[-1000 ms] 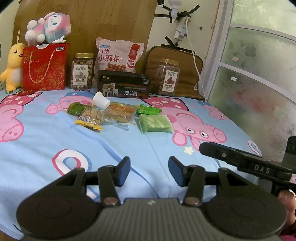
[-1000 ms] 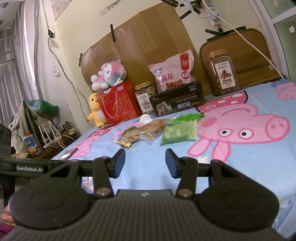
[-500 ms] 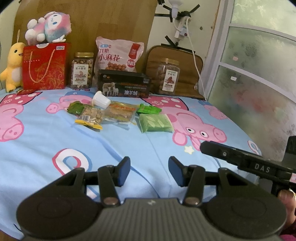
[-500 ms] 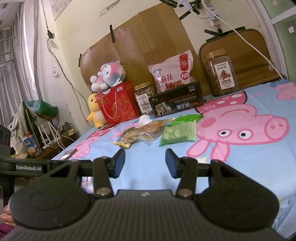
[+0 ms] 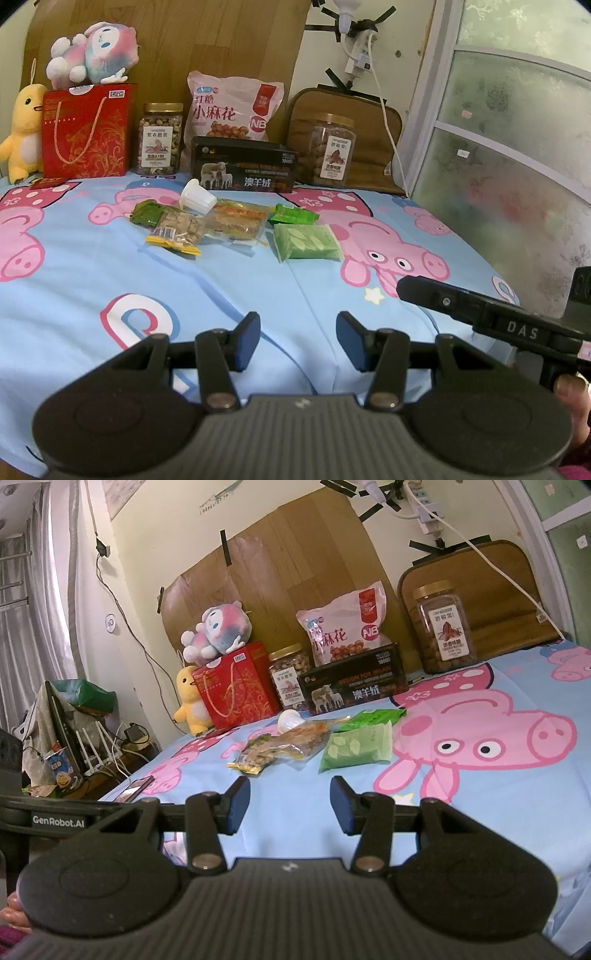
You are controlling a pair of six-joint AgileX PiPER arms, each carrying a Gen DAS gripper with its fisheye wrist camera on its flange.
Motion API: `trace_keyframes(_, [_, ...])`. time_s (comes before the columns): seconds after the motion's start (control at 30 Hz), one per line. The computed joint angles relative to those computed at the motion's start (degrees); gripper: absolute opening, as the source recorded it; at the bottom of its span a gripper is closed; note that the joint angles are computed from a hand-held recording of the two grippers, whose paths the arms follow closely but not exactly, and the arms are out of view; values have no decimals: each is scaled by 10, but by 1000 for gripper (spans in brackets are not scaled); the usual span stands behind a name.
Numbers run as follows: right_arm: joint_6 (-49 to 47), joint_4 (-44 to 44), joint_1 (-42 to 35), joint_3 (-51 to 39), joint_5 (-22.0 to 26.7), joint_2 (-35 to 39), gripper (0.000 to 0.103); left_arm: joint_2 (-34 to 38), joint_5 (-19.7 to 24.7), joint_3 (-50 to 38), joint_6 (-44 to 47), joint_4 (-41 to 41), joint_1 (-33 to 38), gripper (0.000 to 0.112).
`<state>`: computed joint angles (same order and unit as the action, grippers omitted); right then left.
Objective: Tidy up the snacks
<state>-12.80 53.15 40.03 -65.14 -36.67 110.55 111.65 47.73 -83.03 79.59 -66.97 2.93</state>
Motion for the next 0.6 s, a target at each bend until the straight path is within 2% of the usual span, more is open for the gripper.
trace_keyframes(0.6, [-2, 3, 1, 3, -6, -1, 51, 1, 2, -3, -3, 2, 0, 46])
